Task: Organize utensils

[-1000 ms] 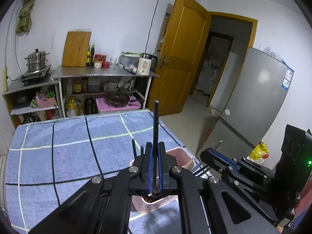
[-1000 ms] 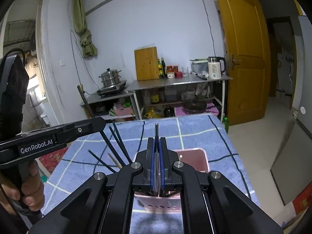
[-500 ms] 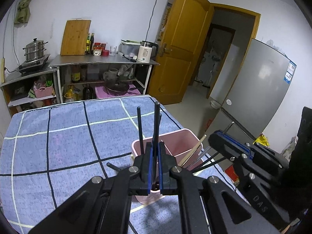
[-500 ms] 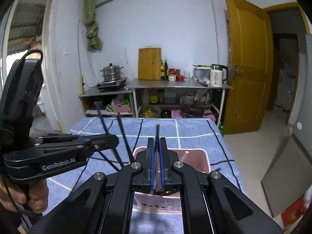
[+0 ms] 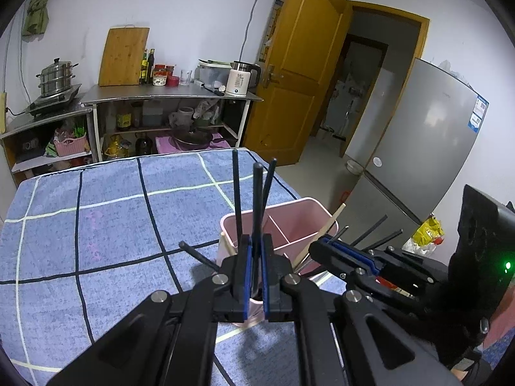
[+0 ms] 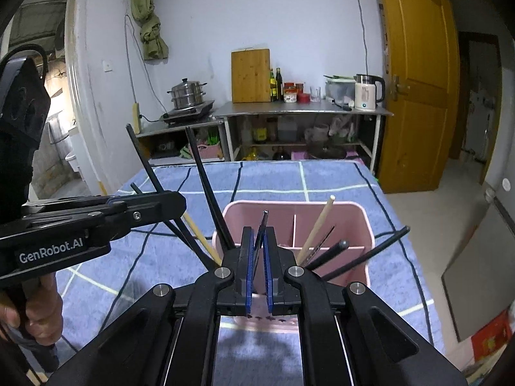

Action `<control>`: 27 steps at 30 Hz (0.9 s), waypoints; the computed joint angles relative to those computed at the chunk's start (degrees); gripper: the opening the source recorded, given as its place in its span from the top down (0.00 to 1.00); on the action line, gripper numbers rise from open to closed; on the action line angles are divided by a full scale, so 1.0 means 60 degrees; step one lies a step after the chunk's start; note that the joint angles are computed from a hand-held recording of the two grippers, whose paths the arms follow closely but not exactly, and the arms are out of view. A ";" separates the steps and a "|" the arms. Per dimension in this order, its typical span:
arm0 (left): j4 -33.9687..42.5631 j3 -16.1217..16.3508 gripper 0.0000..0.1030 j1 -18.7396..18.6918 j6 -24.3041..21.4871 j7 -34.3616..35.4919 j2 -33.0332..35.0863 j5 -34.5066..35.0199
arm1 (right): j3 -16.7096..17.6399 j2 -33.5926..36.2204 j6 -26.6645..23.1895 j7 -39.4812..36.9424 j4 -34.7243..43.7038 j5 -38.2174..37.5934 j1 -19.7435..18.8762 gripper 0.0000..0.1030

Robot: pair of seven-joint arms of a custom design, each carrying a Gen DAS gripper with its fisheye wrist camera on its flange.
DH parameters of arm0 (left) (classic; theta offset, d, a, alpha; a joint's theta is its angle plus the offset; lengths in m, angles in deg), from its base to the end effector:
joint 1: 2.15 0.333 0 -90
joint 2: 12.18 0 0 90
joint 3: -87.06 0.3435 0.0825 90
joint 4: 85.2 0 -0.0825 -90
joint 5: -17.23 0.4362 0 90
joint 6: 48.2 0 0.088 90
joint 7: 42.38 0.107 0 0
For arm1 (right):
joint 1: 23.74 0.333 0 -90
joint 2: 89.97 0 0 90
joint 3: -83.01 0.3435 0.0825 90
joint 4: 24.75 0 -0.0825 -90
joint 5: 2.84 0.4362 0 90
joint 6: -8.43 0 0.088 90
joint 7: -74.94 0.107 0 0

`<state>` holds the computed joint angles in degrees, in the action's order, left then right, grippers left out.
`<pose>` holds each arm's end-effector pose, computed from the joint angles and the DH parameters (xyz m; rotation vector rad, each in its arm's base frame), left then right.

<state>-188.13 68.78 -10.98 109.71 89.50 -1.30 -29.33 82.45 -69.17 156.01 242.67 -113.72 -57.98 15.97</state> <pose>0.6515 -0.2823 0.5313 -1.3200 2.3017 -1.3299 0.5878 0.4979 0.5175 -1.6081 1.6194 -0.7364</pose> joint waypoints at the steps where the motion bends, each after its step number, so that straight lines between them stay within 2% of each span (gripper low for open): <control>1: -0.0043 -0.0020 0.94 0.0012 0.0012 0.0069 -0.0037 -0.0053 | -0.0005 -0.0024 -0.0017 0.0030 -0.0024 -0.0009 0.0011 0.94; 2: -0.0071 -0.0026 0.92 0.0007 0.0026 0.0102 -0.0068 -0.0078 | -0.0013 -0.0061 -0.0031 0.0098 -0.0062 -0.0057 0.0036 0.94; 4: -0.0162 -0.0054 0.81 0.0026 0.0066 0.0319 -0.0164 -0.0272 | -0.0012 -0.0129 -0.0050 0.0170 -0.0112 -0.0129 0.0043 0.94; 7: -0.0324 -0.0051 0.69 0.0015 0.0173 0.0651 -0.0338 -0.0613 | 0.0005 -0.0285 -0.0138 0.0355 -0.0219 -0.0373 0.0083 0.91; 13: -0.0756 0.0095 0.64 -0.0096 0.0379 0.1334 -0.0825 -0.1411 | 0.0180 -0.0635 -0.0402 0.0796 -0.0453 -0.0946 0.0140 0.89; 16: -0.1052 0.0226 0.63 -0.0199 0.0496 0.1901 -0.1140 -0.2011 | 0.0307 -0.0870 -0.0533 0.1150 -0.0671 -0.1308 0.0126 0.84; 23: -0.1877 0.0630 0.61 -0.0616 0.0875 0.3321 -0.1869 -0.3564 | 0.0725 -0.1380 -0.0772 0.2089 -0.1336 -0.1864 -0.0012 0.83; 26: -0.2200 0.0783 0.58 -0.0808 0.0973 0.3902 -0.2099 -0.4145 | 0.0903 -0.1559 -0.0959 0.2435 -0.1581 -0.2084 -0.0028 0.82; 27: -0.2350 0.0816 0.54 -0.0883 0.1061 0.4150 -0.2207 -0.4398 | 0.0964 -0.1637 -0.0996 0.2625 -0.1703 -0.2167 -0.0026 0.82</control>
<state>-202.23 73.67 -16.28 116.07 114.40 -14.54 -55.72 88.23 -78.99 150.04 258.42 -123.94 -70.98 15.82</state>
